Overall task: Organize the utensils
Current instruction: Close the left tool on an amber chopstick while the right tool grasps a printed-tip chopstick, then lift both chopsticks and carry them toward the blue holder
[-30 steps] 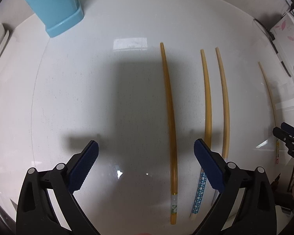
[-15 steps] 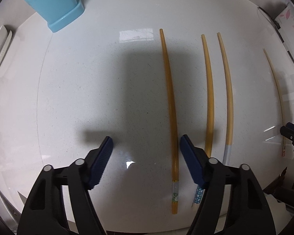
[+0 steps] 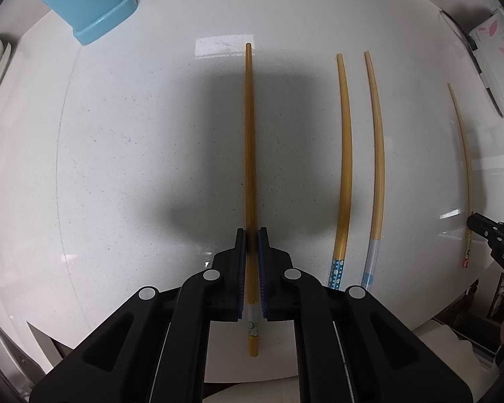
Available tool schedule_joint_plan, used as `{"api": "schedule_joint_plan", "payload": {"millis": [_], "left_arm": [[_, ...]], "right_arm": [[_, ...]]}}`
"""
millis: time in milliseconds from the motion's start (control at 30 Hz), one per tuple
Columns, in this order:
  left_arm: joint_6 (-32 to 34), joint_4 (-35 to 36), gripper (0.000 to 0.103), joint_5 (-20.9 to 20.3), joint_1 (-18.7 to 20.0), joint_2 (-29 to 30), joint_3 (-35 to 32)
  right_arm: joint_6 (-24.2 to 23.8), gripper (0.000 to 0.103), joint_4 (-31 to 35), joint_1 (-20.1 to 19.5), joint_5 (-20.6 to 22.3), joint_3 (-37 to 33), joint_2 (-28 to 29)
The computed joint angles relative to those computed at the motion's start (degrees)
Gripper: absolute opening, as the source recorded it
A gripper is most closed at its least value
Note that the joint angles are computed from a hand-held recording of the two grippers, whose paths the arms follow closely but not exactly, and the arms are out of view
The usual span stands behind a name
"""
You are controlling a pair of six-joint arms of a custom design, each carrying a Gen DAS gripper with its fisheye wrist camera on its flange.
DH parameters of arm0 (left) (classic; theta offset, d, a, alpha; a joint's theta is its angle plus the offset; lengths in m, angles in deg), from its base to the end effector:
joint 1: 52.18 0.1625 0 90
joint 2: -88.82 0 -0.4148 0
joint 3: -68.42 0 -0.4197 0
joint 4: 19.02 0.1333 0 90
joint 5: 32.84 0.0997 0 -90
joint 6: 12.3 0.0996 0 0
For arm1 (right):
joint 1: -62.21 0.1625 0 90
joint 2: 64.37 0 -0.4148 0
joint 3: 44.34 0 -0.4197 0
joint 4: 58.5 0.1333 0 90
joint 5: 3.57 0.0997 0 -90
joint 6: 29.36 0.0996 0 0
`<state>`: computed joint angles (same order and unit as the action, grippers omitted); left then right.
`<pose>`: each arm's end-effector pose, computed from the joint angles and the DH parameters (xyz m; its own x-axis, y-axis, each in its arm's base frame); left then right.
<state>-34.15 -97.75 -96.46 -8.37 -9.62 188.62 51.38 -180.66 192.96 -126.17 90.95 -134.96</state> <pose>-0.1397 -0.3800 0.2881 -0.6386 0.5397 -0.5486 0.3958 0.8417 0.3673 0.2928 -0.2178 0.0499 -0.6154 0.5065 0.6040 0.3546 0.8622 -0.3617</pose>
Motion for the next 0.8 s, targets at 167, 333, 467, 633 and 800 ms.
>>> {"api": "schedule_joint_plan", "payload": {"millis": [167,333,467,633,800], "left_arm": [[0.41,1.8,0.006,0.52,0.13,-2.34,-1.09],[0.25,2.61,0.006,0.36,-0.47,-3.15,-2.12],[0.18,2.87,0.006,0.29,-0.75,-3.61,-2.94],[0.74,2.67,0.006,0.51,-0.89,-3.7,-4.08],[0.68,3.52,0.006,0.58,-1.24,-4.36,-5.29]], "right_arm": [[-0.02,0.006,0.48,0.58,-0.5,-1.03,-0.16],[-0.47,0.006,-1.14,1.75,-1.95,-2.64,1.02],[-1.04,0.006,-2.87,2.9,-4.04,-3.56,1.4],[-1.65,0.006,-3.62,3.78,-6.01,-5.15,2.27],[-3.11,0.006,-5.69,4.21,-8.53,-4.89,1.27]]}}
